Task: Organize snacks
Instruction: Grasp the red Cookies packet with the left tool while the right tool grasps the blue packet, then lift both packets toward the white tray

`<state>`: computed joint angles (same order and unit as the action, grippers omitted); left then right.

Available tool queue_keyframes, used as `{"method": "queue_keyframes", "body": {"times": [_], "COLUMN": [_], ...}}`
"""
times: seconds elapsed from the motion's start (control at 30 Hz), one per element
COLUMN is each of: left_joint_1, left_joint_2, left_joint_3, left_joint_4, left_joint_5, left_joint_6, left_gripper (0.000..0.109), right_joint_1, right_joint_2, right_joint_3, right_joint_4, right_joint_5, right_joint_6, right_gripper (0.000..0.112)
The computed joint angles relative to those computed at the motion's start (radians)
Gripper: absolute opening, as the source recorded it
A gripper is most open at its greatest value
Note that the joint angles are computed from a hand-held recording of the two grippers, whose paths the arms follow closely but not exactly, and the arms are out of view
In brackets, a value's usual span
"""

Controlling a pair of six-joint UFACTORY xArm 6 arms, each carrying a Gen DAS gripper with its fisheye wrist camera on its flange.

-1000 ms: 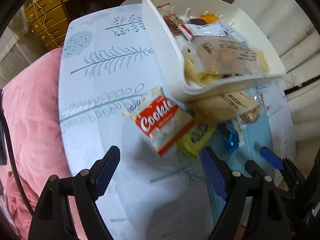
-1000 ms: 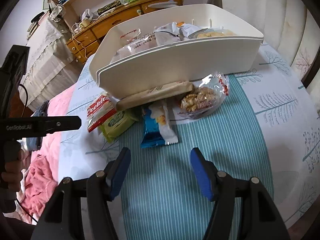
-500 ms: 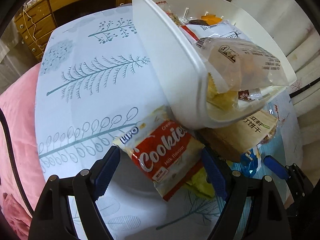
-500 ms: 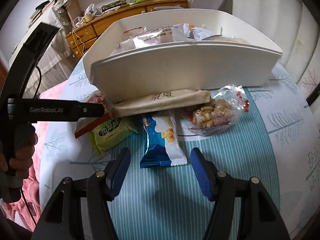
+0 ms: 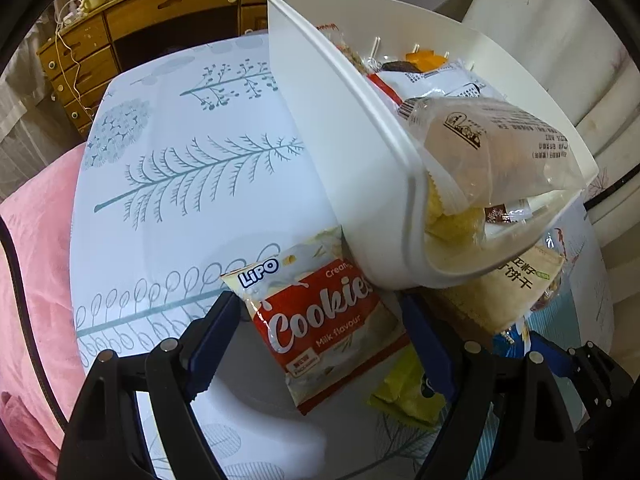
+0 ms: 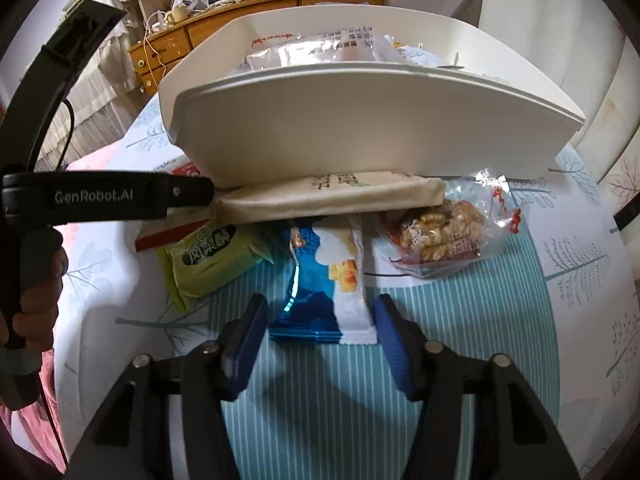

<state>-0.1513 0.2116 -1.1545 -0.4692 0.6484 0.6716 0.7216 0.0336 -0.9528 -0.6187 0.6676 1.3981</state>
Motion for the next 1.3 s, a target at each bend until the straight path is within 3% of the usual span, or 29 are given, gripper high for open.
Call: {"method": "queue_keyframes", "body": {"times": [0.17,0.37,0.87,1.0,1.3], "left_joint_1": [-0.01,0.016,0.07,0.099,0.153], "left_joint_2": [-0.032,-0.038,-0.064,-0.086,-0.112], "left_joint_3": [0.058,0.057,0.045,0.028,-0.091], "left_joint_4": [0.028,-0.021,0.065,0.1,0.115], "left_joint_5": [-0.08,-0.071,0.017,0.077,0.304], "left_joint_6": [0.002,0.042,-0.102,-0.154,-0.235], "left_gripper": [0.07,0.052,0.05,0.05,0.05], "right_joint_1": [0.001,0.0,0.037,0.045,0.035], "right_joint_2": [0.008,0.015,-0.051,-0.071,-0.082], "right_joint_3": [-0.011,-0.021,0.014,0.012,-0.045], "right_joint_4": [0.027,0.083,0.195,0.204,0.171], "right_joint_5": [-0.002,-0.017,-0.09,-0.109,-0.137], "right_joint_6": [-0.025,-0.084,-0.137,-0.162,-0.243], "right_gripper": [0.052,0.052,0.047,0.047,0.047]}}
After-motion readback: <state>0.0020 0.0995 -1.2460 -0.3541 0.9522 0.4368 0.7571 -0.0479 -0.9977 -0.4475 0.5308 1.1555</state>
